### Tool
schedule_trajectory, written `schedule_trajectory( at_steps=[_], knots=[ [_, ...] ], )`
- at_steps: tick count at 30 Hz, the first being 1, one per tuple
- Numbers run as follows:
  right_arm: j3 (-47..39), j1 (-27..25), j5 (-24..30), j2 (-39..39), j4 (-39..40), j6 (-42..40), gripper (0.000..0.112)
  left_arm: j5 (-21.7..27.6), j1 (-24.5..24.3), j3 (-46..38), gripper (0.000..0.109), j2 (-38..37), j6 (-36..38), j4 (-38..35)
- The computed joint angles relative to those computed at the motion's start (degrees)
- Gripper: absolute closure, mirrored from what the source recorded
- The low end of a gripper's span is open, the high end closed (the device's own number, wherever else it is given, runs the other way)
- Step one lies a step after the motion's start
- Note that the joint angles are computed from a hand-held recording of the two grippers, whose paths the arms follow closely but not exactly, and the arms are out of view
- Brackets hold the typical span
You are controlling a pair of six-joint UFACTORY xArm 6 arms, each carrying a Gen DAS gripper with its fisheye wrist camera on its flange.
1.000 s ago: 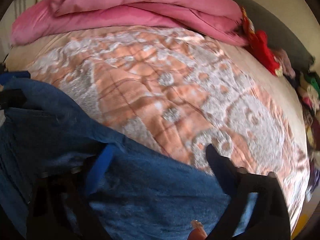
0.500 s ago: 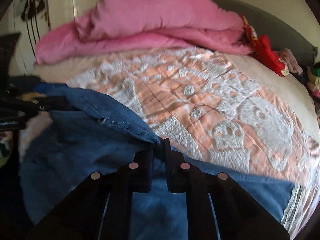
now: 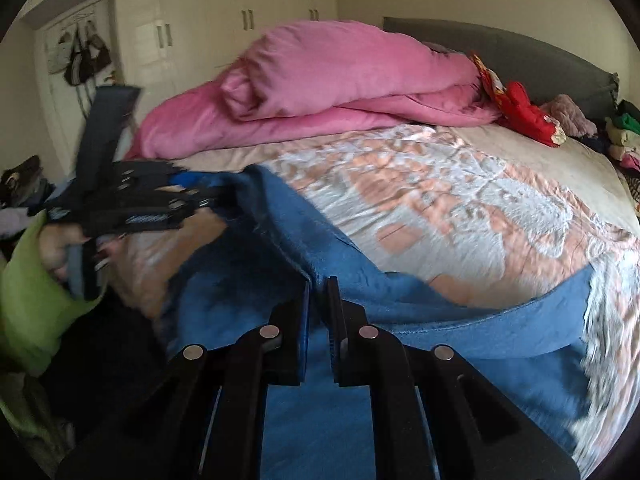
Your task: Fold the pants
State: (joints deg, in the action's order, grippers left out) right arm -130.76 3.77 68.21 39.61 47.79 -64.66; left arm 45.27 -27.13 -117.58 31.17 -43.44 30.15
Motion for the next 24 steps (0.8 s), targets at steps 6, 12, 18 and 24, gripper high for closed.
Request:
schedule_trajectory(
  at_steps=[6, 12, 18, 24],
  knots=[
    [22.57, -0.26, 0.73, -14.00, 1.06, -5.56, 0.105, -0.79, -1.19, 10.34, 0.077, -6.51, -3.20, 1.09],
    [37.66, 2.41, -7.11, -22.76, -1.31, -11.96, 0.105, -3.30, -1.28, 19.97, 0.077, -11.97, -6.41, -1.03],
    [47.24, 7.05, -32.85, -27.13, 1.25, -28.61, 0.052, -4.06, -1.68, 21.85, 0.077, -13.33, -8.99, 0.60],
    [44.07, 10.90, -45.79, -20.48, -11.73, -23.63, 0.090, -3.93, -1.74, 21.74, 0.077, -13.37, -9.36, 0.73]
  ],
)
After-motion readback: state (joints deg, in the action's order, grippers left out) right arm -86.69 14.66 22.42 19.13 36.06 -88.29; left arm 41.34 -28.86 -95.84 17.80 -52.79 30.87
